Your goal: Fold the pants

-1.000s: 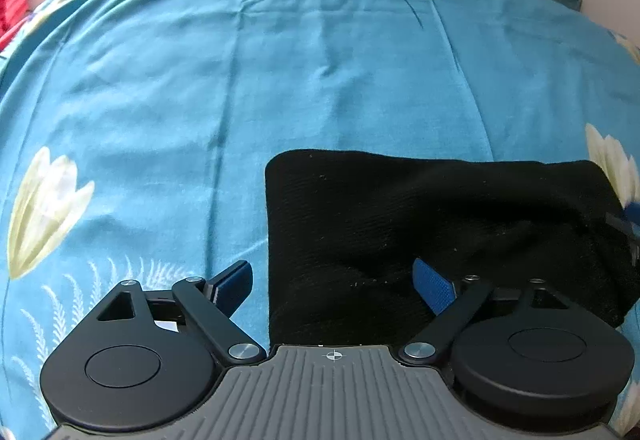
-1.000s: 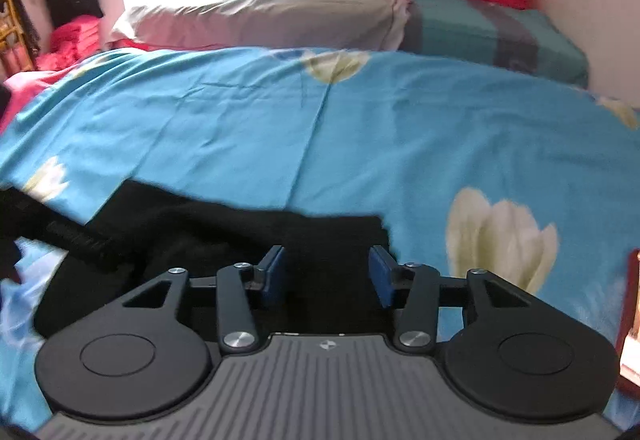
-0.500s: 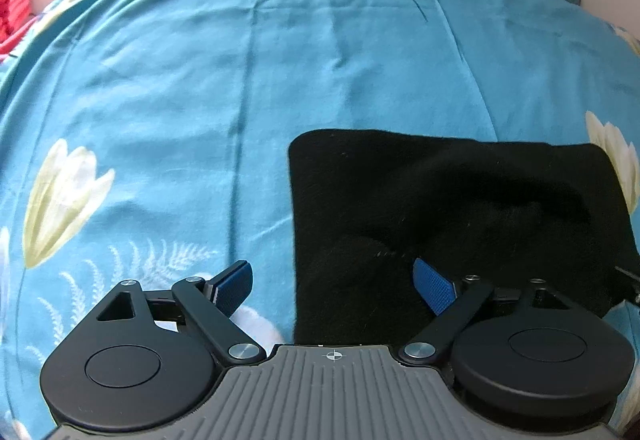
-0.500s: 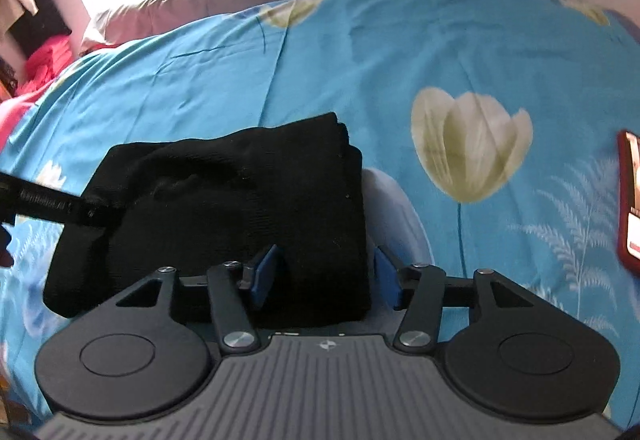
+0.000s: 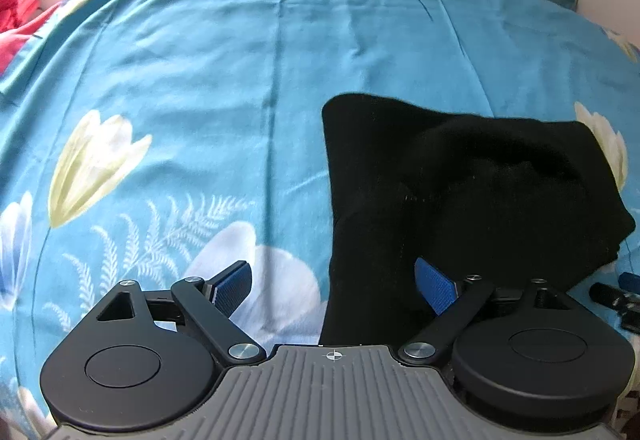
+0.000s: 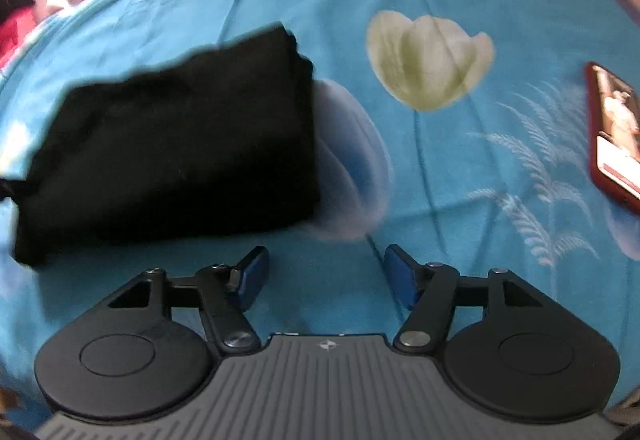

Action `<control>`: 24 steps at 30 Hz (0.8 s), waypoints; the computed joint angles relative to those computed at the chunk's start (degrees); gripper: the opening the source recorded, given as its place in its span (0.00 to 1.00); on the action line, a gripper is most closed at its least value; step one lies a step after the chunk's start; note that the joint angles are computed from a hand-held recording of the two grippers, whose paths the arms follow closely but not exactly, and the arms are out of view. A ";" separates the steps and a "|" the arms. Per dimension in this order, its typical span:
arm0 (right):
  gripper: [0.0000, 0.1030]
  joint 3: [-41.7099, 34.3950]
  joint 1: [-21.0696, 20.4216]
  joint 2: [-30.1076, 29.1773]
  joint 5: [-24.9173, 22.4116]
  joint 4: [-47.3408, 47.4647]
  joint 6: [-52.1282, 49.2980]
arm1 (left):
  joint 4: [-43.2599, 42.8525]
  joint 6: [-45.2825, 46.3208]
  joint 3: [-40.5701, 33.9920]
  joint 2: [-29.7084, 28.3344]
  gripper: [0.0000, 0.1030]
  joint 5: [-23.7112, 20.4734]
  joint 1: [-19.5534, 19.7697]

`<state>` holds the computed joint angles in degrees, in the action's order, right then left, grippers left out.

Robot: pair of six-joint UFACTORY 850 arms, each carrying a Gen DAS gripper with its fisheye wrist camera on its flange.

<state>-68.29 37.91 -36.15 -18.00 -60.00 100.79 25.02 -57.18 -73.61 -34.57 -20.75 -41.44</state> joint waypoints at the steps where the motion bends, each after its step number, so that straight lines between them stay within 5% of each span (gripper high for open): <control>1: 0.69 0.48 0.59 0.23 -0.62 -2.02 1.20 | 0.03 -0.32 0.51 0.42 1.00 0.05 -0.08; 5: 0.69 0.47 1.45 1.27 -1.83 4.09 -5.76 | 2.20 -2.84 2.04 1.92 1.00 -0.79 -0.82; 11: 0.70 0.51 2.81 2.72 -2.52 0.30 -2.49 | -2.68 1.80 2.08 3.02 1.00 -4.75 -1.78; 24: 0.79 -2.82 5.68 3.28 -3.34 0.17 -4.30 | -4.15 3.77 2.17 3.58 1.00 -5.96 -2.90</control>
